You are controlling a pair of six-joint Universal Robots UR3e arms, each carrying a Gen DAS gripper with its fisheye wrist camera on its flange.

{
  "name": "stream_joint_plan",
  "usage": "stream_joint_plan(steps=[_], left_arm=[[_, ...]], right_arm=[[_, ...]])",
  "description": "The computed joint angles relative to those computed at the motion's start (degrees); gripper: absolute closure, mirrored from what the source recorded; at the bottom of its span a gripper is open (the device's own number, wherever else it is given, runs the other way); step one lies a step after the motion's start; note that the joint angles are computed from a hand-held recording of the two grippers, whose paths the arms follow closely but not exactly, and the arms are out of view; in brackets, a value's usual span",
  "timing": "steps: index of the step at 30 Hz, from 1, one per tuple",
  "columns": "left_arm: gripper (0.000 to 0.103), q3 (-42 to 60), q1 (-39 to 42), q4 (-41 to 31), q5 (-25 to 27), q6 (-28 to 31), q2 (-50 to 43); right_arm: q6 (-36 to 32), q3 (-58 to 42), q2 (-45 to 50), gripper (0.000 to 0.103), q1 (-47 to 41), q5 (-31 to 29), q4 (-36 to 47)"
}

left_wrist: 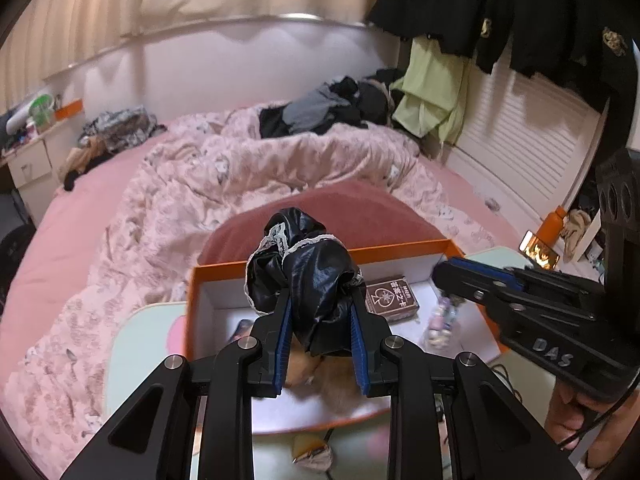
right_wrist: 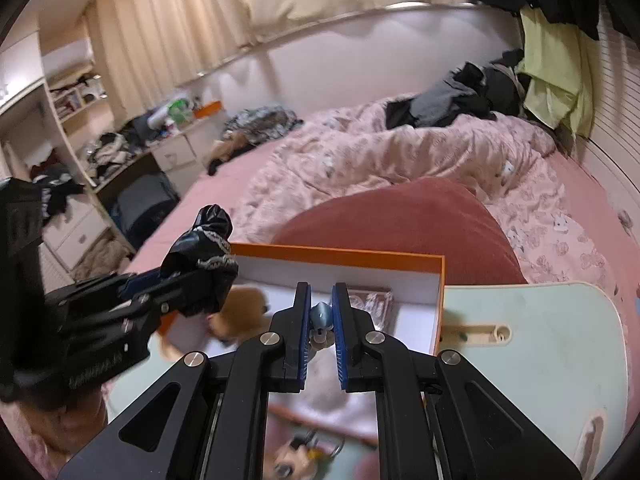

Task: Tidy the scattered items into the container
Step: 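Carry the pouch and keychain into the box and open both tools, then withdraw both open tools from the box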

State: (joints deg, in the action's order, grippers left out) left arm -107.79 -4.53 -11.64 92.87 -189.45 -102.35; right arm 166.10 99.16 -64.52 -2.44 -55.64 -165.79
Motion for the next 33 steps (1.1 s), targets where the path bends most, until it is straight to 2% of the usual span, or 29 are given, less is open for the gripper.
stream_joint_plan(steps=[4,6,8,10,11,14,17,21,23,24,27,30,32,33], left_arm=[[0.075,3.0,0.4,-1.7,-1.0,-2.2,-3.4],[0.069,2.8,0.6,-0.9,-1.8,-2.7,-3.8],[0.065,2.2,0.3,-0.1,-1.5,-2.4,-3.7],[0.054,1.0,0.0,0.4,-1.3,-1.2,-2.7],[0.045,0.0,-0.1,1.0,-1.2,-0.7,-1.8],[0.043,-2.6,-0.9,3.7,0.5,-1.0,0.3],[0.041,-6.8,-0.4,4.3,-0.9,-1.3,4.5],[0.027,-15.3,-0.7,6.6,-1.7,-2.8,11.5],[0.022,-20.2,-1.1,8.0,-2.5,-3.3,15.0],[0.022,-21.3,-1.2,7.4,-3.0,-3.5,16.0],[0.022,-26.8,-2.9,7.0,-3.3,-4.7,19.2],[0.020,-29.7,-5.2,7.4,-0.9,-7.8,18.4],[0.020,-29.4,-6.6,4.7,-0.5,-9.8,16.2],[0.020,-29.8,-7.3,5.7,-0.8,-10.3,14.2]], right_arm=[[0.4,-5.6,4.0,0.091,2.4,-4.6,1.2],[0.4,-7.4,5.2,0.090,2.8,-5.1,2.2],[0.8,-7.1,5.2,0.081,2.5,-5.0,0.8],[1.4,-5.4,4.1,0.071,2.0,-4.5,-0.9],[1.4,-3.8,3.1,0.069,1.4,-3.7,-2.1],[1.5,1.9,-0.2,0.059,0.0,-2.5,-6.6],[1.7,7.3,-3.8,0.054,-0.8,-2.7,-9.6],[0.6,15.8,-10.3,0.043,-2.8,-1.5,-9.4],[-1.4,21.6,-14.6,0.043,-4.1,-1.3,-10.0],[-2.0,24.0,-16.2,0.041,-4.6,-1.6,-10.8],[-5.1,31.9,-21.5,0.027,-6.2,-3.4,-12.7],[-7.4,38.4,-24.1,0.027,-6.6,-7.4,-15.9],[-8.7,40.9,-24.6,0.027,-7.3,-8.3,-15.8],[-8.9,41.7,-24.9,0.027,-7.5,-8.5,-15.2]])
